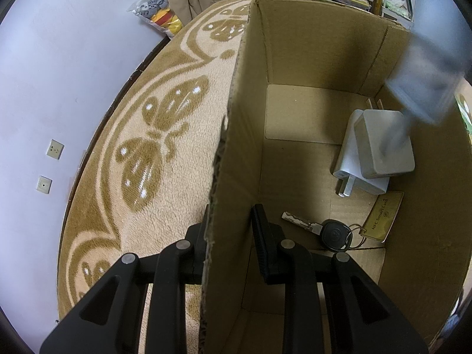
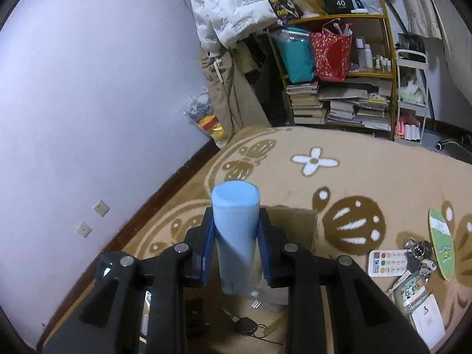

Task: Organize rigid objects
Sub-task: 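Carry the power bank into the box and release it beside the adapter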

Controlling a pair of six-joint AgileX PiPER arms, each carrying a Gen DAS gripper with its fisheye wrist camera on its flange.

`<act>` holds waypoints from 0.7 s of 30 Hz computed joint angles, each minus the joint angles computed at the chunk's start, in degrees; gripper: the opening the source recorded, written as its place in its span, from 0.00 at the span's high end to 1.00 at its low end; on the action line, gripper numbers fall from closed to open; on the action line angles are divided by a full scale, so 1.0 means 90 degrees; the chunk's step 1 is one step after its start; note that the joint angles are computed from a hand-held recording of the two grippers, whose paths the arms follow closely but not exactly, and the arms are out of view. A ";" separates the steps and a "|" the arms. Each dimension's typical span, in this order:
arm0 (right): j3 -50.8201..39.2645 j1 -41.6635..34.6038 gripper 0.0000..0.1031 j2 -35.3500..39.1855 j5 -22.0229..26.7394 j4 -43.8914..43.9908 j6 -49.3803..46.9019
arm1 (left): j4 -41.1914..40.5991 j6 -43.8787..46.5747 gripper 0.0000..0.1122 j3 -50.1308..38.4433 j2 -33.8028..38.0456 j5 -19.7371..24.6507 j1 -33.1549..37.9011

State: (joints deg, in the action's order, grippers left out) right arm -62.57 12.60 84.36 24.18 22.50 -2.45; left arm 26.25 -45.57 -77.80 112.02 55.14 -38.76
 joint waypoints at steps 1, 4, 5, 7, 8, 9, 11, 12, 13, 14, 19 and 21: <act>-0.0019 0.0026 0.72 0.0096 0.0025 -0.0025 0.0019 | 0.0001 -0.0004 0.79 0.0000 0.0001 -0.0001 -0.0003; 0.0048 -0.0124 0.72 0.0286 0.0097 0.1116 -0.0910 | 0.0013 -0.0010 0.79 0.0001 0.0001 0.0000 -0.0007; 0.0009 -0.0150 0.72 0.0377 0.0143 0.1288 -0.1064 | 0.0024 -0.0015 0.79 0.0006 0.0003 -0.0004 -0.0009; -0.0036 -0.0054 0.72 0.0495 0.0100 0.0963 -0.0750 | 0.0027 -0.0031 0.79 0.0009 0.0009 -0.0005 -0.0019; -0.0034 -0.0030 0.72 0.0524 0.0082 0.0911 -0.0692 | 0.0019 -0.0031 0.79 0.0013 0.0008 -0.0010 -0.0013; -0.0010 -0.0054 0.72 0.0558 0.0068 0.1072 -0.0801 | -0.0011 -0.0019 0.79 0.0006 0.0018 -0.0003 -0.0008; 0.0009 -0.0152 0.72 0.0647 0.0102 0.1486 -0.1074 | -0.0033 -0.0004 0.78 0.0014 0.0024 -0.0006 0.0000; 0.0024 -0.0195 0.72 0.0684 0.0109 0.1605 -0.1139 | -0.0018 -0.0009 0.78 0.0015 0.0020 -0.0008 -0.0007; 0.0037 -0.0250 0.72 0.0727 0.0124 0.1727 -0.1186 | -0.0008 -0.0018 0.78 0.0020 0.0007 -0.0001 -0.0017; 0.0040 -0.0293 0.72 0.0775 0.0162 0.1808 -0.1203 | -0.0013 -0.0023 0.79 0.0024 -0.0001 0.0001 -0.0019; 0.0091 -0.0439 0.72 0.0946 0.0300 0.1896 -0.1234 | -0.0059 0.0001 0.79 0.0035 -0.0027 -0.0012 0.0012; 0.0149 -0.0473 0.71 0.0968 0.0262 0.1923 -0.1235 | -0.0037 0.0000 0.79 0.0034 -0.0026 0.0004 0.0000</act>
State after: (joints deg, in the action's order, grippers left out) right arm -61.23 8.35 93.07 26.53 39.80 -13.56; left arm 25.91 -45.57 -77.50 111.78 55.18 -38.76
